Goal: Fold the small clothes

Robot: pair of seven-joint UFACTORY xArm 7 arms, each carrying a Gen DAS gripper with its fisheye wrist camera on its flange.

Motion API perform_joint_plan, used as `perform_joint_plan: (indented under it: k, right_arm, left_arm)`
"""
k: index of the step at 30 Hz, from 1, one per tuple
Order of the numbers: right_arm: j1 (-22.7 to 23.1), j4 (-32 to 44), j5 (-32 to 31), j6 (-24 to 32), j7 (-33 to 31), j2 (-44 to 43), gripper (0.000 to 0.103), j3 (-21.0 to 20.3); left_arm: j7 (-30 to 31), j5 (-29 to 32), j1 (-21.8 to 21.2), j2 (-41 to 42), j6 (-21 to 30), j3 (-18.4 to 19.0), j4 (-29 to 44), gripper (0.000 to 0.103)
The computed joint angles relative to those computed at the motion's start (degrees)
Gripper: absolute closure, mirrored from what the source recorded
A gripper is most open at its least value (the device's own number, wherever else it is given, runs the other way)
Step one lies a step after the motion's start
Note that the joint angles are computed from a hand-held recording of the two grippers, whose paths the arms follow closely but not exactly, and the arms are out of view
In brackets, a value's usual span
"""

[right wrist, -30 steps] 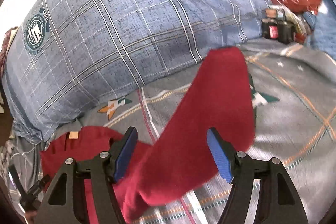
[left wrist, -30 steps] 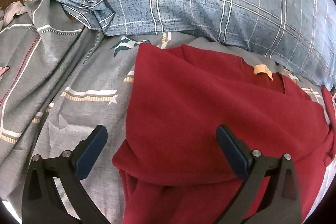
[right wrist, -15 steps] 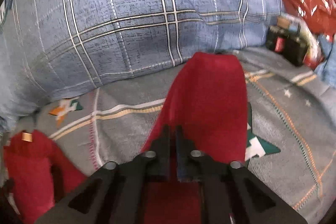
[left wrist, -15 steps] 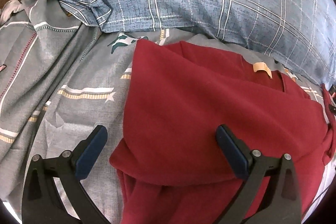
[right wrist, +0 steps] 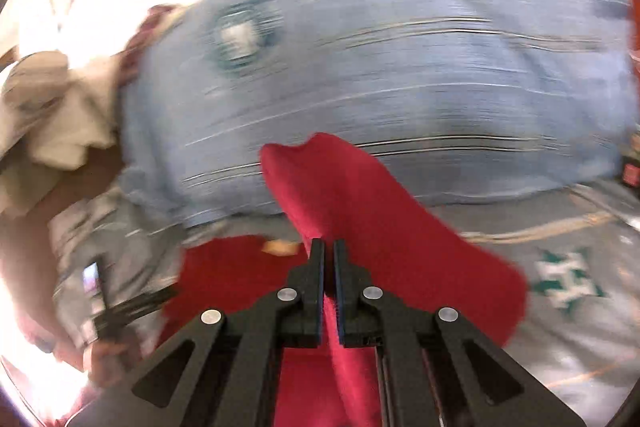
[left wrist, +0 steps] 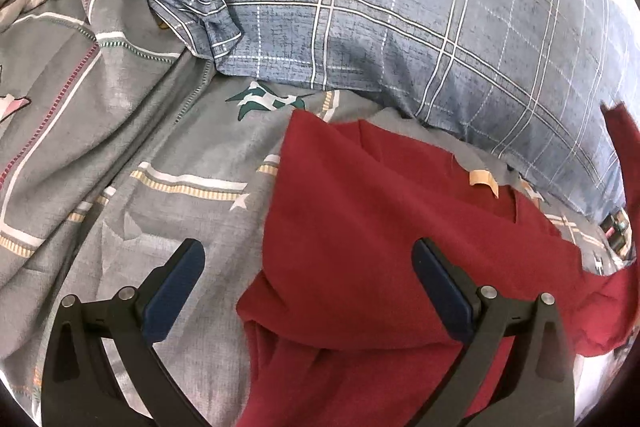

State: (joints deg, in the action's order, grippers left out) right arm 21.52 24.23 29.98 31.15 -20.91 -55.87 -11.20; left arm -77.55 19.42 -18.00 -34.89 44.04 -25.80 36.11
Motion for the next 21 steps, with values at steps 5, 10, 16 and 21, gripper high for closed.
perform_joint_plan:
  k: [5,10,16,21]
  right_arm:
    - [6.46,-3.62,2.14,-2.6,0.54,4.96,0.085,5.02]
    - [8.54,-6.74,5.18,0.45,0.7,5.84,0.063,4.0]
    - [6.97,-11.64,7.06,-5.67,-0.52,-2.7,0.039,-1.09]
    - [5.47,-9.78,8.0,-5.17,-0.9,-0.42,0.039,-5.58]
  left_arm:
    - [-0.14,-0.16,-0.09,-0.92,-2.05,0.52,-0.92,0.0]
    - [0.86,-2.06,-0.92,-1.79,-13.64,2.31,-4.05,0.0]
    - [7.33,-3.05,-2.31,6.3,-17.3,0.77,0.5,0.001]
    - [9.74,-0.24,-2.59,13.93,-15.91,-1.16,6.82,0.008]
